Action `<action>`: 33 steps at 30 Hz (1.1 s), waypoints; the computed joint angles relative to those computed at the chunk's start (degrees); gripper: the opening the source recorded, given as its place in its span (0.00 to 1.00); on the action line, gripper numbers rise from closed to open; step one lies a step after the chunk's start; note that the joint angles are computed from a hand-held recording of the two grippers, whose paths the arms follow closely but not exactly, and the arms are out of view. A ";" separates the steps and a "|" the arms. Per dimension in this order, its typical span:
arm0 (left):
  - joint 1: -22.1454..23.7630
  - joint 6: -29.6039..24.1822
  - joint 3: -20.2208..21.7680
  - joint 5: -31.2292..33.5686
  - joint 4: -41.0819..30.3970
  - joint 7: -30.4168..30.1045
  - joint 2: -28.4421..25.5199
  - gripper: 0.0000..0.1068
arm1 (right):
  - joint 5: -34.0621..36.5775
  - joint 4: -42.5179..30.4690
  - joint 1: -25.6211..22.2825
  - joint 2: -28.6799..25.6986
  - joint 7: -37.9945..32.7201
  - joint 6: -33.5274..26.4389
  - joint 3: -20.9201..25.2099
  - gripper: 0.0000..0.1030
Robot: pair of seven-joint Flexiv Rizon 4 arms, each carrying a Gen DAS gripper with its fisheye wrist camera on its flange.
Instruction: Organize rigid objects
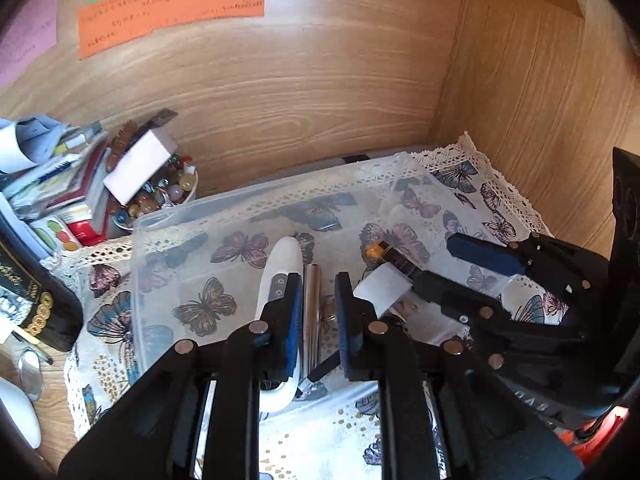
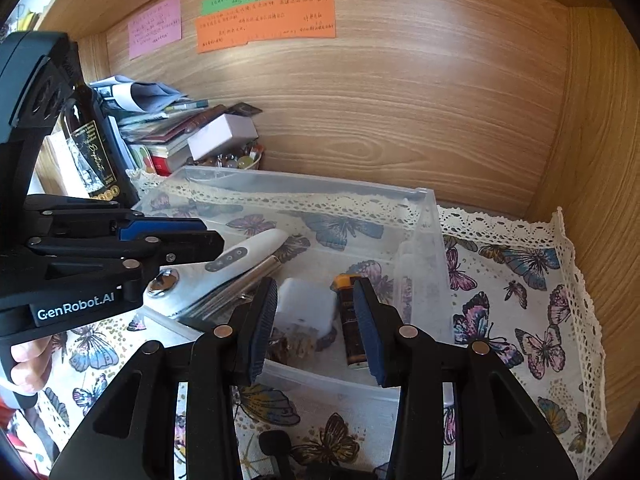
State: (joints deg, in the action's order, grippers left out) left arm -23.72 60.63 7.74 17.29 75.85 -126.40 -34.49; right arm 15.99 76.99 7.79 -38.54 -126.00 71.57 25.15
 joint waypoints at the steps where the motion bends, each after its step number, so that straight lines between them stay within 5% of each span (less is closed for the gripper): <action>1: -0.50 0.01 0.46 0.56 0.23 -0.54 0.37 0.14 | 0.42 0.20 -0.39 0.26 -0.30 0.21 0.43 0.36; 3: -1.47 0.11 1.31 1.93 0.81 -1.97 1.21 0.16 | 1.45 0.60 -1.29 0.78 -1.07 0.61 1.36 0.38; 14: -6.97 -0.78 4.23 14.51 3.94 -14.36 6.27 0.74 | 7.69 6.28 -6.70 5.60 -6.96 7.31 5.45 0.55; 21: -6.48 -1.09 0.84 17.34 5.82 -17.27 7.24 0.84 | 7.77 10.53 -7.69 7.75 -6.52 9.67 4.65 0.55; 33: -3.32 -2.18 -5.60 2.83 3.02 -3.05 -0.11 0.84 | 5.27 15.40 -9.37 8.85 -0.86 8.60 1.93 0.56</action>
State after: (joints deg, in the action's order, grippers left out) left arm -27.04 58.45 2.15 20.12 78.87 -129.44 -34.60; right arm 21.26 92.39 -1.58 -29.69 -126.85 80.18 27.07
